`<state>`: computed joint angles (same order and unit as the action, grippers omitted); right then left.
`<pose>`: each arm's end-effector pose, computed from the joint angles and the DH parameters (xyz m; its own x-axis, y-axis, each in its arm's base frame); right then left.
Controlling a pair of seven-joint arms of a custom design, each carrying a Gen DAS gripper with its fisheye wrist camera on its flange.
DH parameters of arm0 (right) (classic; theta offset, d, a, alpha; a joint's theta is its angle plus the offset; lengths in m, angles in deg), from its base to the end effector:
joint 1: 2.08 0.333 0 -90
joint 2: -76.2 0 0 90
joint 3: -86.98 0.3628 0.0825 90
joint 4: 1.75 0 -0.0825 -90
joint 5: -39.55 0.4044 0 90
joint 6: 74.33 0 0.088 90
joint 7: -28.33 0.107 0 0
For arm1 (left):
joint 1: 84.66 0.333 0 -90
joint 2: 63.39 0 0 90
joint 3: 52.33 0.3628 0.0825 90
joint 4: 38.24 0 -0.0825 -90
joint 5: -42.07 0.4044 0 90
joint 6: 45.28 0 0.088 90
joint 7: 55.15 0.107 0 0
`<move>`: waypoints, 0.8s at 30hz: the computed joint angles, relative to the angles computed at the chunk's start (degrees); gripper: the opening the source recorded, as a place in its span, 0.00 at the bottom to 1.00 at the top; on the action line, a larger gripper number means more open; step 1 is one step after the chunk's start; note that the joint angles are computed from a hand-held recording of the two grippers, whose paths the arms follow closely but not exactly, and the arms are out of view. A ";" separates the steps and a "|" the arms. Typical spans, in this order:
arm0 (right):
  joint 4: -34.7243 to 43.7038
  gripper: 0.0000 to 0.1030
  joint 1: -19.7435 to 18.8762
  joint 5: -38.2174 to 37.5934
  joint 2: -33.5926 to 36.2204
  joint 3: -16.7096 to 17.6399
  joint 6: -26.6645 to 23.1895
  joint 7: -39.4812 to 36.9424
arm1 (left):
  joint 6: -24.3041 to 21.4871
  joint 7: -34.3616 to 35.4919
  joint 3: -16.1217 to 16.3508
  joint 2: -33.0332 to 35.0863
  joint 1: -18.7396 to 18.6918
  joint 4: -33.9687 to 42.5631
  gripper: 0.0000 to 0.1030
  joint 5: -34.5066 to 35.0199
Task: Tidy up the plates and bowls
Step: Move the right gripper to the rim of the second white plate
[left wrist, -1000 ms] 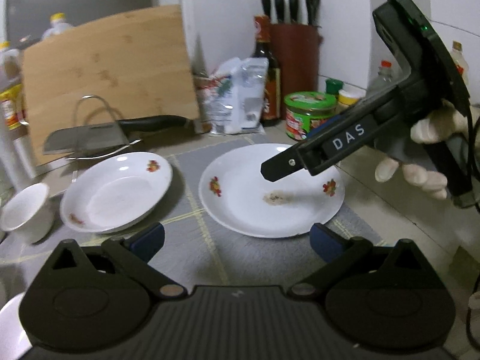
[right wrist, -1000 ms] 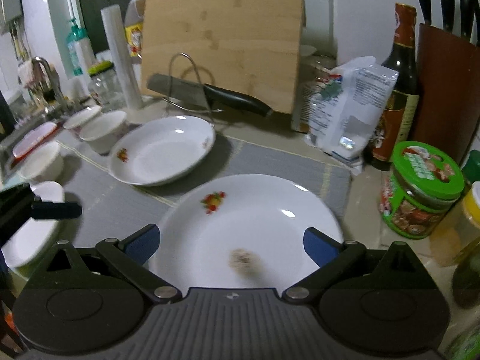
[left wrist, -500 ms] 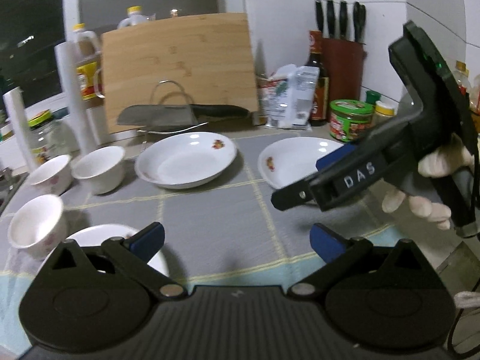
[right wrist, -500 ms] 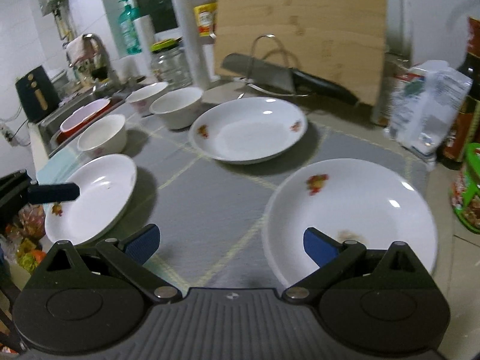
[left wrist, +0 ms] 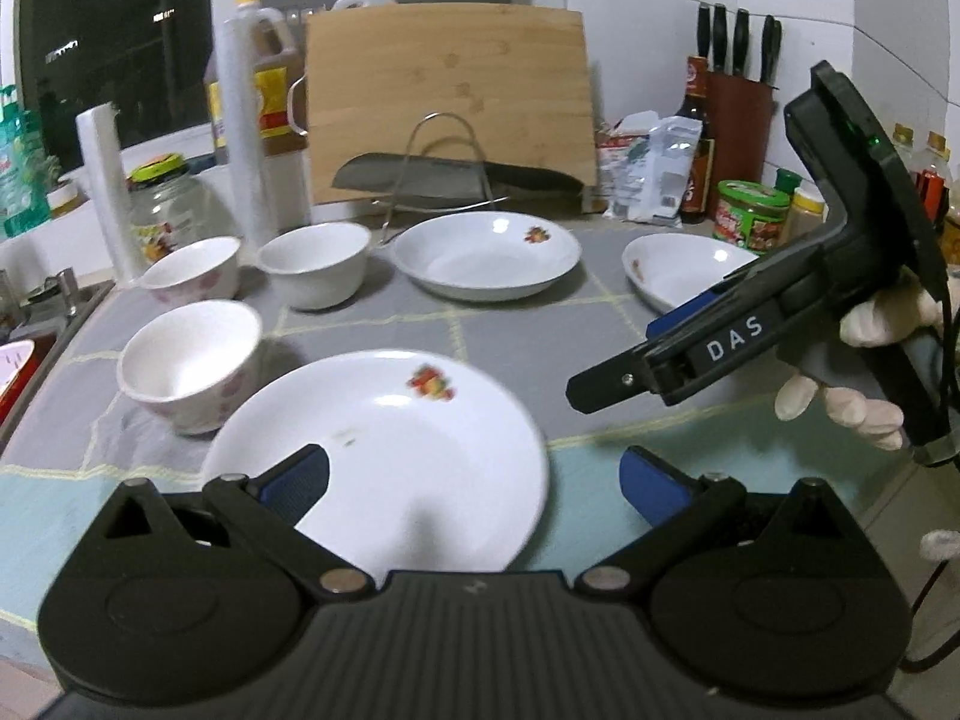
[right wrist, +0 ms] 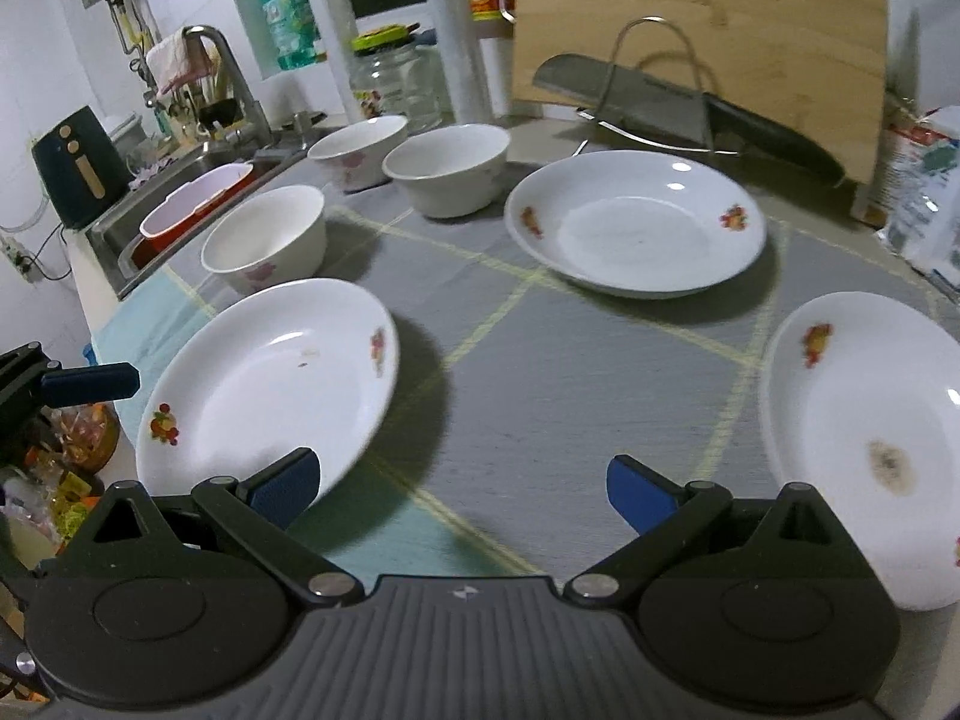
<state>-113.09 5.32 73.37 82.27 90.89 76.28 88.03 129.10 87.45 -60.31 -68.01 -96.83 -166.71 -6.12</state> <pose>0.6381 0.1122 0.5272 0.3515 -0.9092 -0.2233 -0.7784 -0.1514 -0.6092 0.5441 -0.1404 0.5233 -0.4415 -0.8968 -0.0294 -0.5372 0.2905 -0.7919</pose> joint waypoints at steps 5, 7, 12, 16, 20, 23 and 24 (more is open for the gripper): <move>1.24 1.00 1.31 -2.55 1.42 0.80 -0.24 4.05 | -2.11 7.78 2.35 -1.27 0.35 -0.77 0.99 -6.78; 1.95 1.00 1.69 -3.59 2.12 1.12 -0.43 5.56 | -3.33 9.68 3.02 -1.86 1.13 -1.26 0.99 -7.99; 3.57 1.00 2.07 -4.05 3.52 2.20 -2.18 7.67 | -4.98 9.31 3.64 -2.23 3.80 -2.80 0.99 -5.80; 4.73 1.00 2.55 -5.08 4.53 2.71 -3.32 9.07 | -6.46 11.65 4.34 -1.76 4.85 -3.07 0.99 -6.25; 5.45 1.00 3.08 -6.88 5.25 2.97 -3.94 10.80 | -8.32 15.84 4.40 -0.68 5.91 -2.42 0.99 -7.38; 5.54 1.00 3.43 -8.51 5.51 2.99 -3.98 12.39 | -10.37 18.64 4.20 0.30 6.85 -1.35 0.99 -8.61; 5.71 1.00 3.54 -9.20 5.66 2.94 -4.14 13.05 | -11.13 19.72 4.11 0.56 7.17 -1.04 0.99 -9.26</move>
